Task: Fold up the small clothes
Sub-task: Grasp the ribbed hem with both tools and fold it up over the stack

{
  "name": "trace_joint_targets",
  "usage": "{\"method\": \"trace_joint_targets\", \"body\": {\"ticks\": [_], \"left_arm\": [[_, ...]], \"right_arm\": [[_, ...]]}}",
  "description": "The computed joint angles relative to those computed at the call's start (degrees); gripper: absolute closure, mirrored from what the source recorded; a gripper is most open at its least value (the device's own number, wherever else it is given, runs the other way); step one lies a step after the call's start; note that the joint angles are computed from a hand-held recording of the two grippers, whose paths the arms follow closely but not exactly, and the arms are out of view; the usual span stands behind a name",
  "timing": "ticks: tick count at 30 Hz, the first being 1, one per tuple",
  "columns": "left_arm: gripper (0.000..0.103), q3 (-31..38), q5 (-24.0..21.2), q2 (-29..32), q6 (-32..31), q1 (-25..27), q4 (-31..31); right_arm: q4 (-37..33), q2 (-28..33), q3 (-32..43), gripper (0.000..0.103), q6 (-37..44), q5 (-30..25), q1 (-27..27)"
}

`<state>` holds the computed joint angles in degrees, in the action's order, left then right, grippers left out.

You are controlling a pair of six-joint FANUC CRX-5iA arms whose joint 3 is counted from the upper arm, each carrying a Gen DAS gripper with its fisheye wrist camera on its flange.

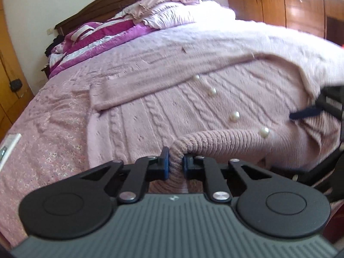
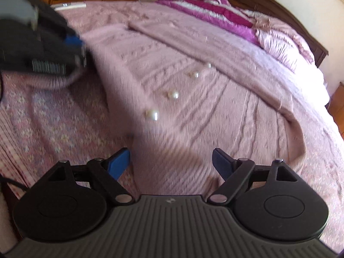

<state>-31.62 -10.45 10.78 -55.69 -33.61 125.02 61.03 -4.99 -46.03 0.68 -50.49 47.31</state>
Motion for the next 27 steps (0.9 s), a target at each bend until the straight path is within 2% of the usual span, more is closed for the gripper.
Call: {"method": "trace_joint_targets", "body": {"ticks": [4,6,8,9,10,11,12,14,17,24,27], "left_arm": [[0.089,-0.18,-2.47,-0.24,7.66,2.12,-6.26],[0.089,-0.03,-2.53,-0.29,8.63,2.38,-6.69],[0.089,-0.19,-2.94,-0.45,10.22,2.84,-7.94],[0.089,-0.13,-3.69,-0.33,13.28,3.8,-11.2],[0.089,-0.03,-4.25,-0.24,16.11,4.64,-14.28],[0.089,0.12,-4.55,-0.2,18.49,5.3,-16.97],[0.089,0.27,-4.77,-0.21,19.81,5.73,-18.66],[0.089,0.37,-4.63,-0.54,19.1,5.49,-18.19],[0.089,0.92,-4.23,-0.77,16.08,4.44,-14.36],[0.09,3.24,-4.69,0.09,16.47,4.05,-12.38],[0.09,4.5,-3.83,0.57,14.3,3.07,-9.05]], "right_arm": [[-0.1,1.16,0.3,0.018,-2.8,-3.16,0.32],[2.13,0.83,-0.55,0.028,-6.16,-4.43,0.38],[3.68,-0.39,-1.68,0.05,-9.04,-4.48,-0.12],[4.43,-1.04,-2.21,0.055,-10.83,-4.31,-0.49],[5.25,-1.9,-2.85,0.065,-13.09,-3.8,-0.93],[6.13,-2.78,-3.43,0.072,-14.92,-3.04,-1.62],[7.41,-3.77,-4.21,0.074,-17.18,-2.25,-2.21],[10.59,-5.05,-5.44,0.084,-21.27,-1.45,-3.23],[15.95,-6.32,-6.75,0.089,-27.01,-0.81,-5.06],[25.52,-9.23,-7.87,0.089,-36.77,3.17,-11.15],[28.31,-10.08,-7.68,0.089,-39.0,4.94,-13.53]]}}
